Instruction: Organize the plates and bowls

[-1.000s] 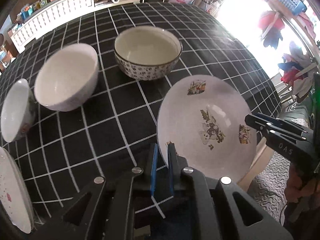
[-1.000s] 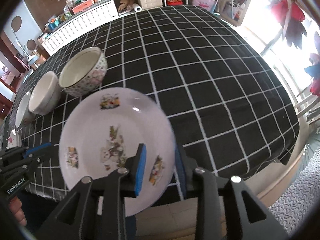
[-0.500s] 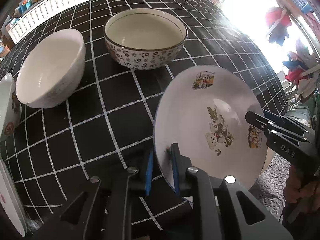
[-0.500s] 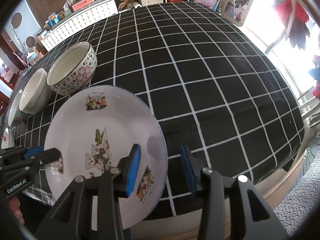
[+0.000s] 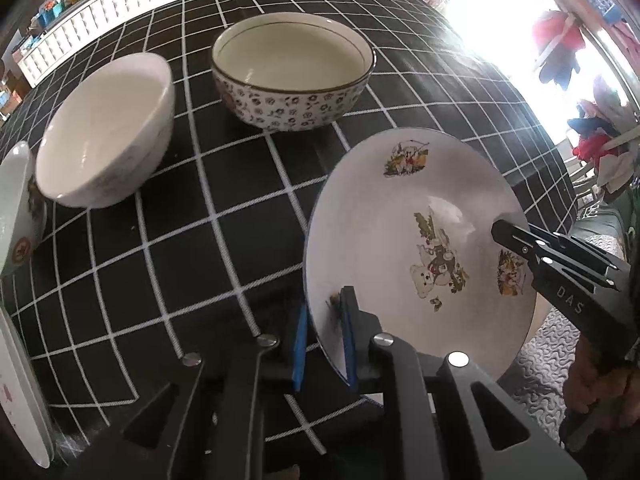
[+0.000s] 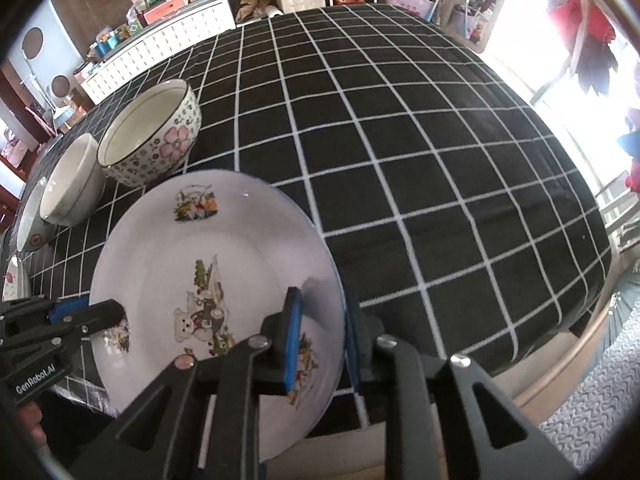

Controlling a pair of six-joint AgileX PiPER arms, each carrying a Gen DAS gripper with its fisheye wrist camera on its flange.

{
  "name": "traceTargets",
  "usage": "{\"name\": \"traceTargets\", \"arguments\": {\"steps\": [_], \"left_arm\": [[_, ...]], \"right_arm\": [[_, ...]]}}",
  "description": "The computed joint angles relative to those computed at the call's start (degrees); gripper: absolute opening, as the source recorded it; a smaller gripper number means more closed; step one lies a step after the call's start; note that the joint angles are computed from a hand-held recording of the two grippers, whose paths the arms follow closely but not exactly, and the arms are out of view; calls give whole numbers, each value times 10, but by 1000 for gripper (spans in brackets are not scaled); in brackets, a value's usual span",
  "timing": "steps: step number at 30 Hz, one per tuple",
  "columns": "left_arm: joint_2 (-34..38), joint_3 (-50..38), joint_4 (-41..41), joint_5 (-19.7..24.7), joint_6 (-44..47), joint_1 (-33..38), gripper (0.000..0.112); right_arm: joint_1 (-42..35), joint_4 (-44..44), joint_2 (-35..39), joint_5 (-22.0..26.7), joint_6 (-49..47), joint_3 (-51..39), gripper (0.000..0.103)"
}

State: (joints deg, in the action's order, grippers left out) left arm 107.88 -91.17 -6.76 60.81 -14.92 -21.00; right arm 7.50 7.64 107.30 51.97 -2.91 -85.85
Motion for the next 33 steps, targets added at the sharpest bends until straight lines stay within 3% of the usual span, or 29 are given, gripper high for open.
{"name": "traceTargets", "arguments": {"steps": [10,16,25,33], "left_arm": [[-116,162,-15,-40,3,54,13],[-187,227,-22,-46,26,115,13],[-285,285,-71,-21,126,247,13],[-332,288,-116,53,294,449,14]], "right_arm": [[101,-44,-44,23,81,32,24],[177,-75,-49,54,134,-2,24],[286,-120,-23,108,218,-104,24],[371,-136,46,151,268,-234,24]]}}
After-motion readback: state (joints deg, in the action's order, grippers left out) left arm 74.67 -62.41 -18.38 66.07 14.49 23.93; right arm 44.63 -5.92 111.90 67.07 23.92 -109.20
